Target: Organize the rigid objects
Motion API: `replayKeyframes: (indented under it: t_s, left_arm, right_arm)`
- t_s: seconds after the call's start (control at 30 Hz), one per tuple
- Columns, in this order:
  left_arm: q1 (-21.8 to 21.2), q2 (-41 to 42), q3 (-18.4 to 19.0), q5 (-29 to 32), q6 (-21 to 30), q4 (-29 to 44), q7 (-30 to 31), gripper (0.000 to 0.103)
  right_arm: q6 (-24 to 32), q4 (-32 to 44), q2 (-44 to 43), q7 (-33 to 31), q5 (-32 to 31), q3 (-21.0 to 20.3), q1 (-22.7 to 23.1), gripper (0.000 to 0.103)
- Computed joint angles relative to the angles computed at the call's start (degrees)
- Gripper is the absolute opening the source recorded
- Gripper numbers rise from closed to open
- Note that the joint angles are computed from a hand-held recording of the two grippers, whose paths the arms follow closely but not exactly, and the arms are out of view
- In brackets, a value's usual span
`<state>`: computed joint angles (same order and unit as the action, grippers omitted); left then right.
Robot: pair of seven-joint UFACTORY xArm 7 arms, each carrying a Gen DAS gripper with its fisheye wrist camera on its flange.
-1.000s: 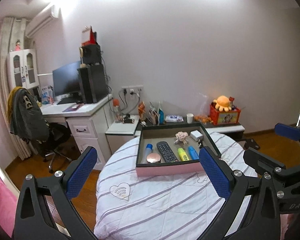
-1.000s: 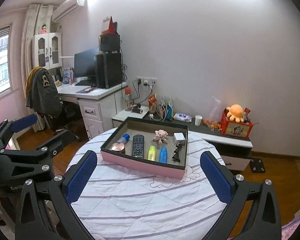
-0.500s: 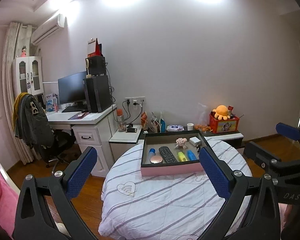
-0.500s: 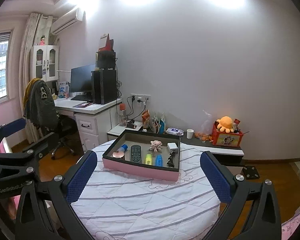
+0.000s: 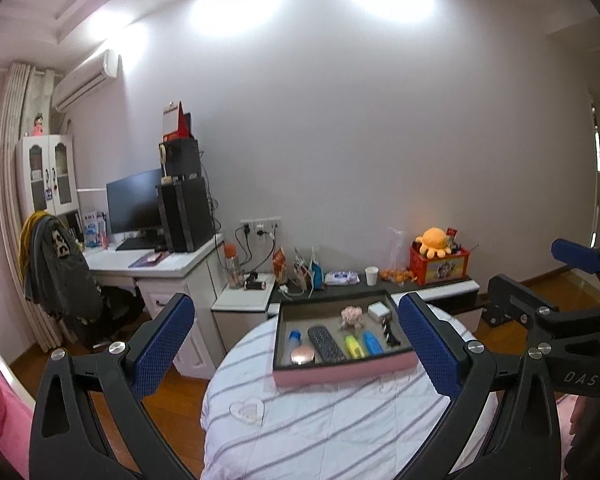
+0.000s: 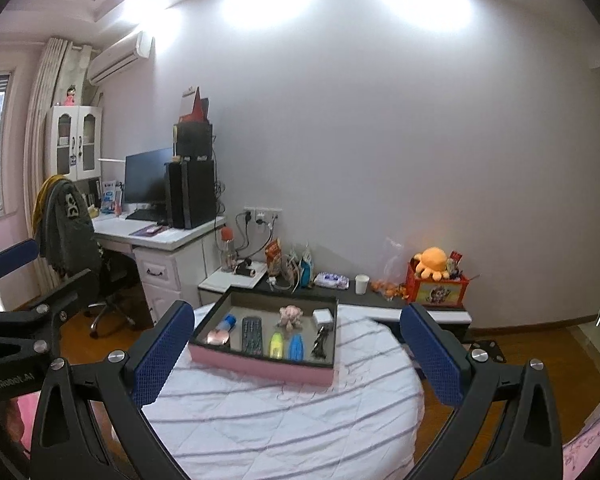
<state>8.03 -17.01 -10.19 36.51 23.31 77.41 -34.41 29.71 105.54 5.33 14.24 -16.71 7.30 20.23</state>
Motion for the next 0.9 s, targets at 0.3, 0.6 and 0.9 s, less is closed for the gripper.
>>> replayKeyframes:
  t_s: [0.3, 0.6, 0.9]
  left_arm:
    - [-2.65, 7.13, 1.3, 1.74, 2.97, 10.06, 0.53, 0.103]
    - [-5.89, 10.03, 4.23, 2.1, 4.03, 12.82, 0.37, 0.103]
    - [-6.65, 10.26, 5.02, 3.13, 3.41, 12.4, -0.49, 0.103]
  right_arm:
    - [6.31, 18.89, 9.98, -4.15, 0.83, -1.65, 2.15, 0.103]
    - [10.56, 28.28, 16.27, -7.39, 4.45, -3.7, 3.89, 0.103]
    - [11.41, 29.99, 17.52, -7.61, 5.15, -4.76, 4.46, 0.103]
